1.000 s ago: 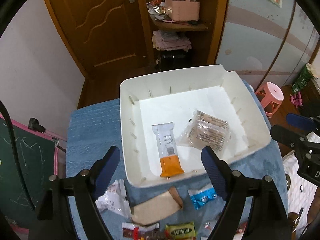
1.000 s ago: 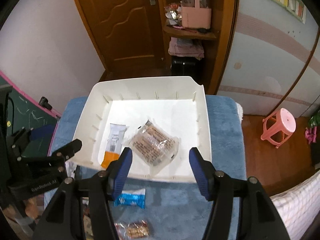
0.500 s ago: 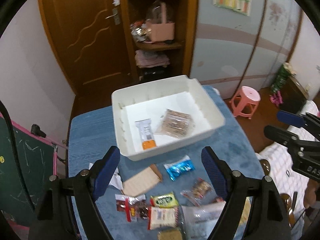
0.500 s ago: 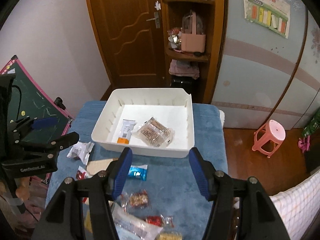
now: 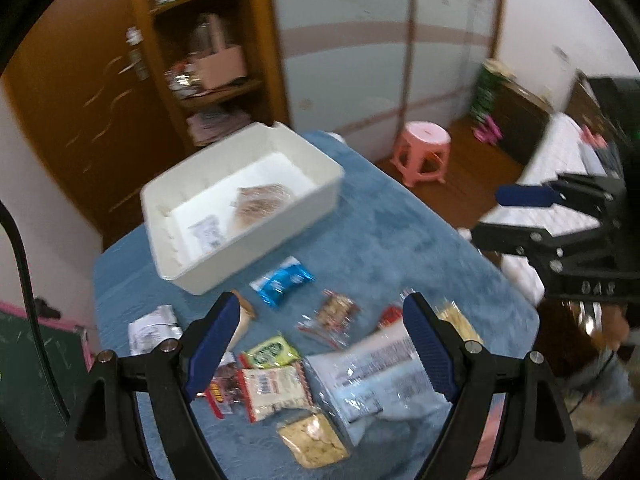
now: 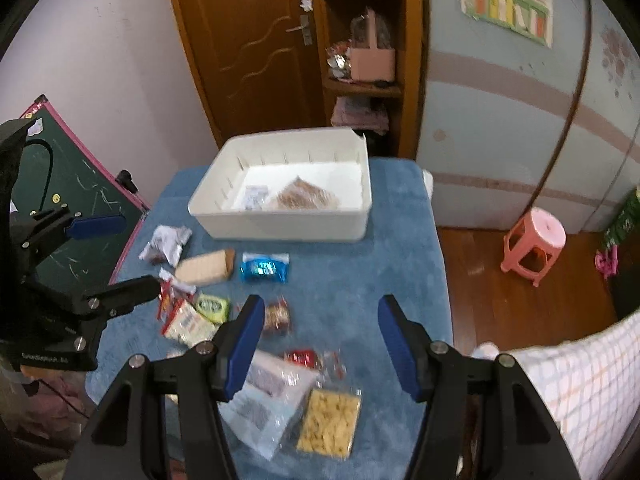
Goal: Organize snacks
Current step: 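Grasp the pale-blue bag with the left tool while the right grasps the corn-stick bag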
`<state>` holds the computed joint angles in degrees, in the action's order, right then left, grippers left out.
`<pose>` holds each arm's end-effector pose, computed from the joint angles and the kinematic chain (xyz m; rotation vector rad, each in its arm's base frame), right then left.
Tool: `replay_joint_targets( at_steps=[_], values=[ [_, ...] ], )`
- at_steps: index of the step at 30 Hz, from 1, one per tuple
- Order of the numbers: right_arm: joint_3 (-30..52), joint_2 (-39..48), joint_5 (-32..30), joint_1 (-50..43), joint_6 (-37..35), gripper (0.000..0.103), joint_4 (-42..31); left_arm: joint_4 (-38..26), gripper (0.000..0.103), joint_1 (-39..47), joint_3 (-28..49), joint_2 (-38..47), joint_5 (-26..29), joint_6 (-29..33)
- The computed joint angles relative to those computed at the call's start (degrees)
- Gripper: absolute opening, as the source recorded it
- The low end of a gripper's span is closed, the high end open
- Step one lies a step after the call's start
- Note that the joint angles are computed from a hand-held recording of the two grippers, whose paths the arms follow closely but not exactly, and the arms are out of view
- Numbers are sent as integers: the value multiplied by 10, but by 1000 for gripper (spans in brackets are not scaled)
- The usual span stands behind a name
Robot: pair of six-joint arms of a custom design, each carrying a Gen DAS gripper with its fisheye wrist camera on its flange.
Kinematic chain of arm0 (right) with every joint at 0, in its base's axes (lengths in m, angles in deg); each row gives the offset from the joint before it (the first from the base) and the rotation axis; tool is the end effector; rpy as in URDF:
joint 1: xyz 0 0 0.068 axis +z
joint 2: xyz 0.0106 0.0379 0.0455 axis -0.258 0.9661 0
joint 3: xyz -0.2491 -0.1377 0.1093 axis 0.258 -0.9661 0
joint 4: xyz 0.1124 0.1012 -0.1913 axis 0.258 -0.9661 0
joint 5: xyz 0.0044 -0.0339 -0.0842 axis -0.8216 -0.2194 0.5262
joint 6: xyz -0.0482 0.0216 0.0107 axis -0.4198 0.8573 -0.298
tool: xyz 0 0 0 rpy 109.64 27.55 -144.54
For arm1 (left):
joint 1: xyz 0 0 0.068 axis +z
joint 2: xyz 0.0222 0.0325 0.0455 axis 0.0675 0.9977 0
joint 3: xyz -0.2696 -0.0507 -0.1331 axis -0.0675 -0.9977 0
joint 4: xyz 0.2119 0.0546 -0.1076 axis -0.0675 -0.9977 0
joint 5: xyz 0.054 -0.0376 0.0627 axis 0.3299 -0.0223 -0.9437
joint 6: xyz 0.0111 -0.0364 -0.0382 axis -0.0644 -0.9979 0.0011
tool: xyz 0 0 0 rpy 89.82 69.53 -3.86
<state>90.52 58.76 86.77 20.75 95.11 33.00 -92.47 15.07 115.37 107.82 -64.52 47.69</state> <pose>0.2045 0.1339 0.2241 0.0466 2.5017 0.1019 0.2368 0.0315 0.2310 0.9399 2.3737 -0.2196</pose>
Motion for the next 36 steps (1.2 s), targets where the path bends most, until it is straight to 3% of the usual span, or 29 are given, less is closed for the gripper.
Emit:
replay_joint_targets(
  at_steps=[7,12,20,26,32,36],
  values=[
    [-122,-5,-16,24,71,60,81,35,83,1,-82,38,1,91],
    [-191,29,-43,29,124,60,160,94,83,-7,-141,77,-22,164],
    [-270,159,-94,28,180,60,319,211,83,-33,-230,136,-87,257],
    [-288,237,-148,10,192,60,404,353,83,-67,-290,199,-130,261],
    [-271,284,-178,7,192,60,428,399,83,-95,-294,227,-137,239],
    [-241,303,-164,21,188,64,398,384,83,-113,-272,239,-133,215]
  ],
)
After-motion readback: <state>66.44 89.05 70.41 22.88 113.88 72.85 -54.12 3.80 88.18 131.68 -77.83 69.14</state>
